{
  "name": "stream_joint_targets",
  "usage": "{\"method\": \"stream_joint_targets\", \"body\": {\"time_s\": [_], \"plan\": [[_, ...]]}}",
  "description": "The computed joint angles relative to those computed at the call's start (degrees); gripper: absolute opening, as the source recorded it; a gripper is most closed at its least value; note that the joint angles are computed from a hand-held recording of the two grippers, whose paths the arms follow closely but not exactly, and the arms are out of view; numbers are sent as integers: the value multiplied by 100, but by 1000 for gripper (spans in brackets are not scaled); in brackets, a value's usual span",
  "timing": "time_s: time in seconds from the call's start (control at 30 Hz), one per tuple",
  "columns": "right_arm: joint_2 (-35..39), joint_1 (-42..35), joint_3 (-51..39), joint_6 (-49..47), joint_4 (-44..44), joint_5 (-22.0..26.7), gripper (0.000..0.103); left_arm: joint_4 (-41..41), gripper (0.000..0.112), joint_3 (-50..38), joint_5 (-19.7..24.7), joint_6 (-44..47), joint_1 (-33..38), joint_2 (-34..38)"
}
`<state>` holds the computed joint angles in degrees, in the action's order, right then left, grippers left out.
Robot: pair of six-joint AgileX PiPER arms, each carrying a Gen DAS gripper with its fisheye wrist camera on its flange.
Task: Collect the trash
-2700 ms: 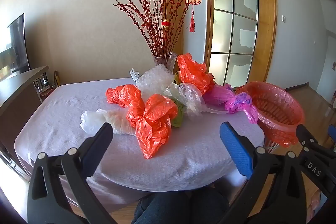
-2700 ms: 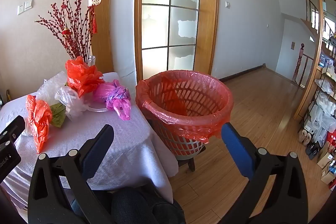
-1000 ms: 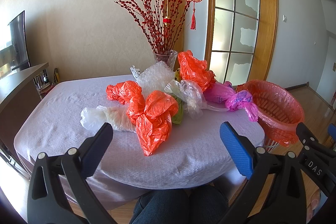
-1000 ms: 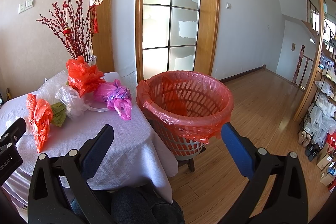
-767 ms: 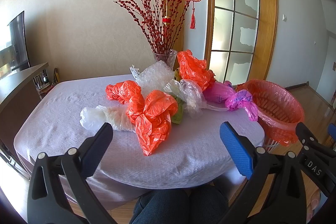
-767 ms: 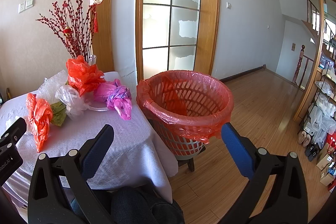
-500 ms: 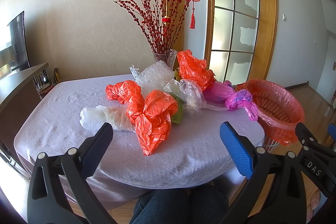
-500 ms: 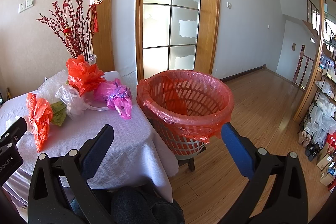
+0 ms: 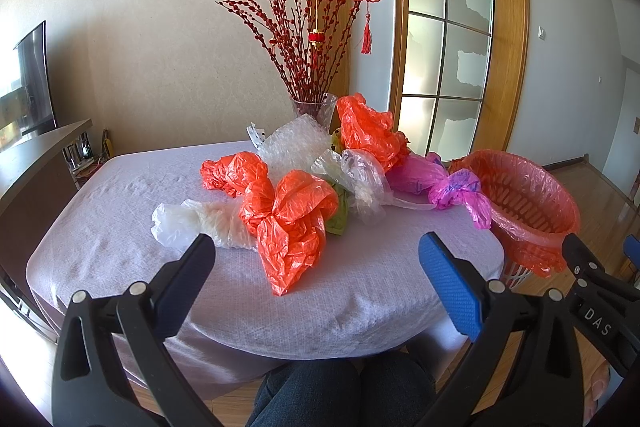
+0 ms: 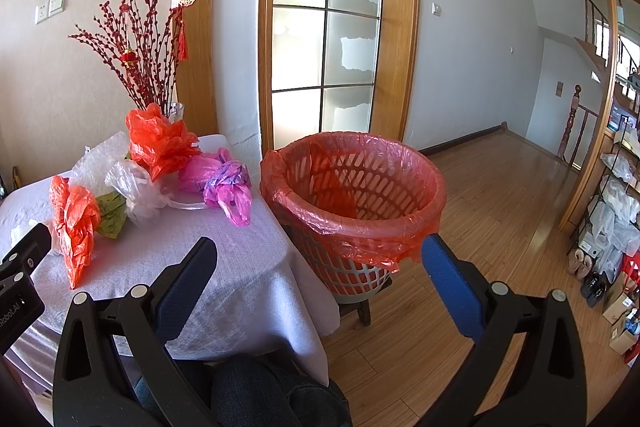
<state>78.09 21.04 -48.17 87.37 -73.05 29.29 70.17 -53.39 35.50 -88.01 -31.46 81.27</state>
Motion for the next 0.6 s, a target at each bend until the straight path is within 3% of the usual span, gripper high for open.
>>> {"method": "stream_joint_targets", "body": {"time_s": [0.53, 0.6], "plan": [[4, -6, -177, -366, 294, 36, 101, 11, 99, 17, 5, -34, 10, 11], [54, -69, -47, -107, -1, -141, 101, 74, 99, 38, -13, -110, 54, 55]]}}
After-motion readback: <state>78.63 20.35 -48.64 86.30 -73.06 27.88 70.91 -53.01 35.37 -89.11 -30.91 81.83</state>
